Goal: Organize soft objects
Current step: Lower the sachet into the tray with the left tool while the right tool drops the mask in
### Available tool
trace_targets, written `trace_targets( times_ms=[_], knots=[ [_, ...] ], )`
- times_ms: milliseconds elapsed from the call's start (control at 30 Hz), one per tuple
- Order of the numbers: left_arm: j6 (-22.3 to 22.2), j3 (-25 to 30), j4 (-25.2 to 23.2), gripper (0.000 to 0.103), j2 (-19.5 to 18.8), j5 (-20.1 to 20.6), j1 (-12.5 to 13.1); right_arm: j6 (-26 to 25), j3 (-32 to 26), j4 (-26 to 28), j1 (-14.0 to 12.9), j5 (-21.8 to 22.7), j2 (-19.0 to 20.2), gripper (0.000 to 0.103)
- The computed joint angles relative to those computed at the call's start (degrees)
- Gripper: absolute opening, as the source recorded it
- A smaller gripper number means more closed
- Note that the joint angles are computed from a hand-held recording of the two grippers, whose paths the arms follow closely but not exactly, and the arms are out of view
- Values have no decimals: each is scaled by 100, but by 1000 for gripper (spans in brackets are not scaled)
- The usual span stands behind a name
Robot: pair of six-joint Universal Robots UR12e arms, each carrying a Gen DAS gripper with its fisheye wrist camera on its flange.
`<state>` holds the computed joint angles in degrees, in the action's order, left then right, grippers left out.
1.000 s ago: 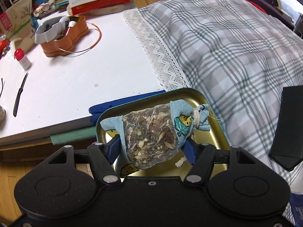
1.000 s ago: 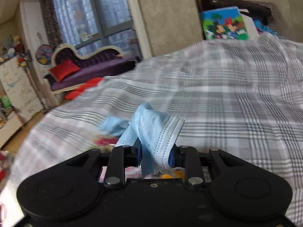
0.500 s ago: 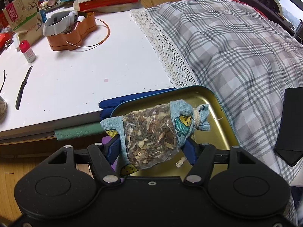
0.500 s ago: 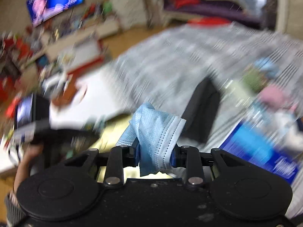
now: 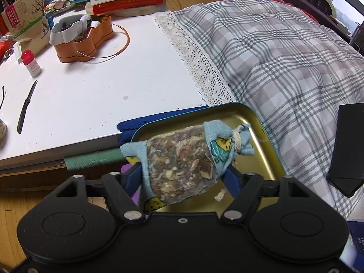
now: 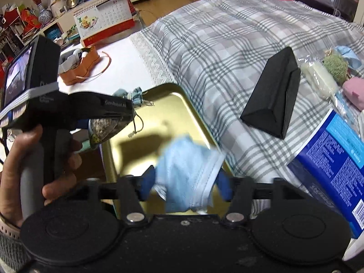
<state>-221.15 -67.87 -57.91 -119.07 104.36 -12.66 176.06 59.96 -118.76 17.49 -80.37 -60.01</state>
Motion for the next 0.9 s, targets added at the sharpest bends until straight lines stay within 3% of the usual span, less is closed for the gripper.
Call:
trace_targets(
  times_ms=[167,900],
  knots=[
    [63,35,-16,76,-19,119,-28,-68,-47,-9,9,-136,41,66],
    [195,100,-194,78,-59,-160,2,-181,-79,432,28,-328,42,72]
  ],
)
